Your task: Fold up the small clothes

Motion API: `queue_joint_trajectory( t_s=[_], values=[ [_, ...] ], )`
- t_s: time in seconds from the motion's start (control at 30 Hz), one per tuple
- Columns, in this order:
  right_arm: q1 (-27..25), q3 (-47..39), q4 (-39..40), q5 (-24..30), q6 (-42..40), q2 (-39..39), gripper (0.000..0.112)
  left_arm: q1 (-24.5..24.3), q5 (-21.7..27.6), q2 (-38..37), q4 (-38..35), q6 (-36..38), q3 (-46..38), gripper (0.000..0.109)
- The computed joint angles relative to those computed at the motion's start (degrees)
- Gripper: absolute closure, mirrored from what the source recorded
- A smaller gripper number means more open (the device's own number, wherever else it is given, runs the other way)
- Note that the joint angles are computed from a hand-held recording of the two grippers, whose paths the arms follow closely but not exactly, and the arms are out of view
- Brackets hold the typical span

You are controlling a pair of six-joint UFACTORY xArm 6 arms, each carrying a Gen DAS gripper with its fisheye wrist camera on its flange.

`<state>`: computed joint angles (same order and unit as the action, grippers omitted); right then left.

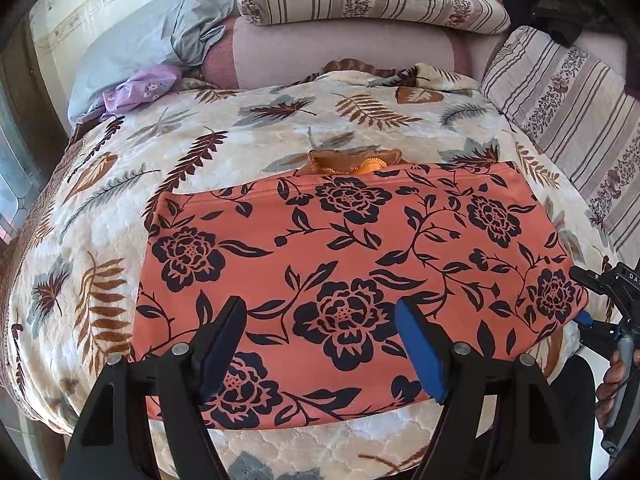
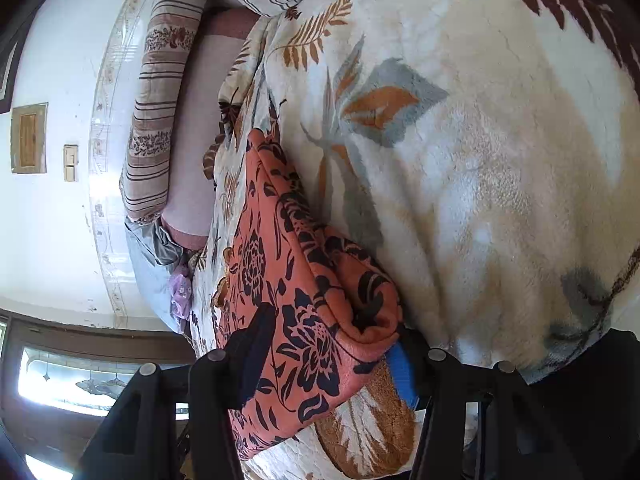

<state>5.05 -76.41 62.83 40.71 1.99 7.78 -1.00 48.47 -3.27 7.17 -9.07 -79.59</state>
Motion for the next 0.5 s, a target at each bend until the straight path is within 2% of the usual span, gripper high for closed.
queue_joint_trajectory(
  t_s=[0.03,0.07,0.2,0.27,0.33,0.37,0.4,0.43,0.47,0.5],
  values=[
    [0.15,-0.52,-1.93,0.05,-0.09,0.1,0.066,-0.06,-0.13,0.33,-0.29,0.07,-0.24,0.031],
    [0.54,-1.3,-6.25,-0.29,0.58,0.08,0.099,-0.12,-0.18,0.78,-0.57,0.21,-0.6,0.031],
    [2.41,-1.66,-16.23,-4.07,1.69,-2.44,0.101,-0.89,-0.65,2.42,-0.89,0.46,-2.16,0.031],
    [2.61,-1.96,-20.67,-2.99,3.85,-2.36,0.101,-0.96,-1.01,3.69,-2.71,1.41,-2.8,0.029],
    [1.33,-2.44,-18.81,2.21,3.08,0.63,0.093,-0.9,0.3,6.33,-3.46,0.58,-4.16,0.026],
    [0.26,-1.75,-14.29,2.9,1.83,0.8,0.094,-1.07,3.65,8.67,-2.29,-0.44,-6.33,0.026],
    [-0.58,-0.76,-10.59,3.05,1.4,0.08,0.089,-1.07,7.26,10.8,-1.73,-0.63,-8.45,0.026],
    [-1.44,-0.69,-9.29,4.47,0.76,-0.32,0.085,-0.8,8.47,11.44,-2.69,-0.34,-9.25,0.026],
    [-1.95,-0.68,-10.39,5.07,-0.31,-1.04,0.075,-0.65,7.27,10.75,-2.93,-1.21,-8.86,0.026],
    [-2.07,-0.69,-13.01,4.51,-0.15,-1.85,0.05,-0.47,3.71,9.29,-3.05,-2.26,-7.0,0.026]
  ],
)
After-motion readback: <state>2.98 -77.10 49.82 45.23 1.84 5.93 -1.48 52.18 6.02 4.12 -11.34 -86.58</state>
